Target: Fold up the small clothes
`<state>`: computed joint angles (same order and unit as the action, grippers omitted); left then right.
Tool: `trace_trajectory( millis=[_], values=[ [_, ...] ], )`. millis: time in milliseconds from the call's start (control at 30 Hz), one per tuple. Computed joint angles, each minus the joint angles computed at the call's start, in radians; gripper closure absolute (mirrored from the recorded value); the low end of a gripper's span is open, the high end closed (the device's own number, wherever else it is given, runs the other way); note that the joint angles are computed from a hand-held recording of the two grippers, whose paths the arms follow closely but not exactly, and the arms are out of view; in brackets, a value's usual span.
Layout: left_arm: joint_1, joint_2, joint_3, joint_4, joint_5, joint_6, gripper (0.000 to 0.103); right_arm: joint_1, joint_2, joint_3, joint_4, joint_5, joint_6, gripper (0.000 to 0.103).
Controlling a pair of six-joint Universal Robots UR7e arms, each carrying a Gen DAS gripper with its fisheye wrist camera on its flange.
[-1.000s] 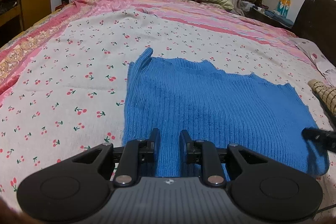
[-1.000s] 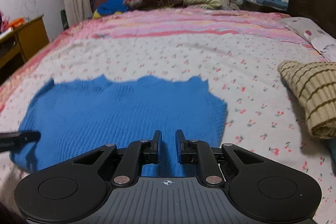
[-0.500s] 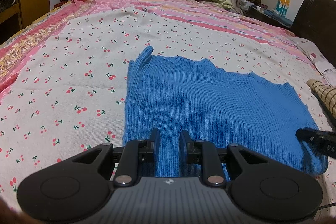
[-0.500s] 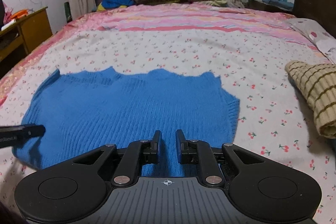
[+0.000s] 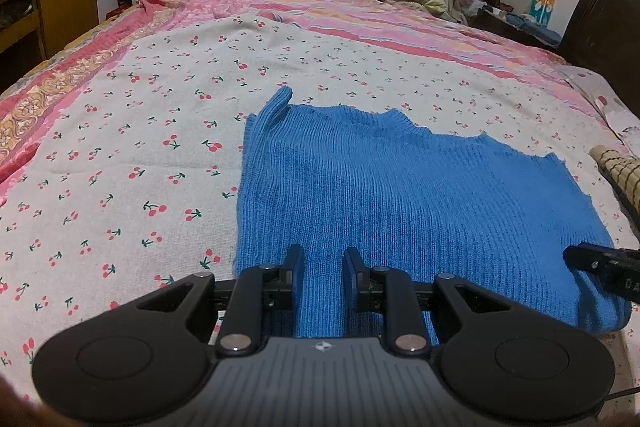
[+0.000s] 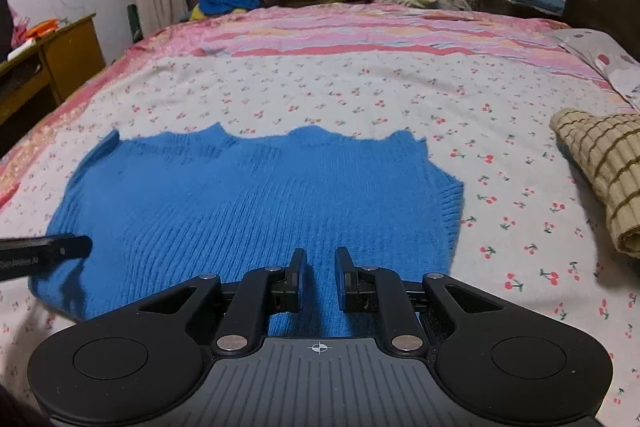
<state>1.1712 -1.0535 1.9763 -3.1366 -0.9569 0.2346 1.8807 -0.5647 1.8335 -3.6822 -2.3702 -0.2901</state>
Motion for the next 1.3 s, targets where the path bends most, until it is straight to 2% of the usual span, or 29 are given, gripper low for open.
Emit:
trace_trajectory(
  millis=[233, 500, 700, 800, 933, 1033, 1167, 1300],
  values=[
    [-0.003, 0.001, 0.010, -0.027, 0.004, -0.004, 0.073, -0.019, -0.033, 0.029, -0.004, 0.054, 0.021, 0.087],
    [-0.013, -0.048, 0.066, -0.024, 0.036, -0.052, 0.073, -0.027, -0.075, 0.075, -0.007, 0.053, 0.048, 0.087],
    [0.000, -0.075, 0.081, 0.008, 0.034, -0.099, 0.073, -0.025, -0.101, 0.110, -0.035, 0.040, 0.058, 0.087],
    [-0.009, -0.071, 0.094, -0.025, 0.046, -0.080, 0.073, -0.029, -0.119, 0.140, -0.079, 0.026, 0.064, 0.087],
    [-0.029, -0.070, 0.131, -0.125, 0.022, 0.000, 0.072, -0.044, -0.150, 0.184, -0.123, 0.016, 0.085, 0.078],
    [-0.043, -0.070, 0.161, -0.194, -0.028, 0.073, 0.070, -0.075, -0.184, 0.218, -0.121, 0.053, 0.141, 0.077],
    [-0.070, -0.070, 0.212, -0.254, -0.105, 0.162, 0.068, -0.134, -0.242, 0.267, -0.079, 0.183, 0.254, 0.073],
    [-0.121, -0.043, 0.266, -0.286, -0.139, 0.262, 0.067, -0.170, -0.263, 0.292, -0.087, 0.266, 0.263, 0.070]
  ],
)
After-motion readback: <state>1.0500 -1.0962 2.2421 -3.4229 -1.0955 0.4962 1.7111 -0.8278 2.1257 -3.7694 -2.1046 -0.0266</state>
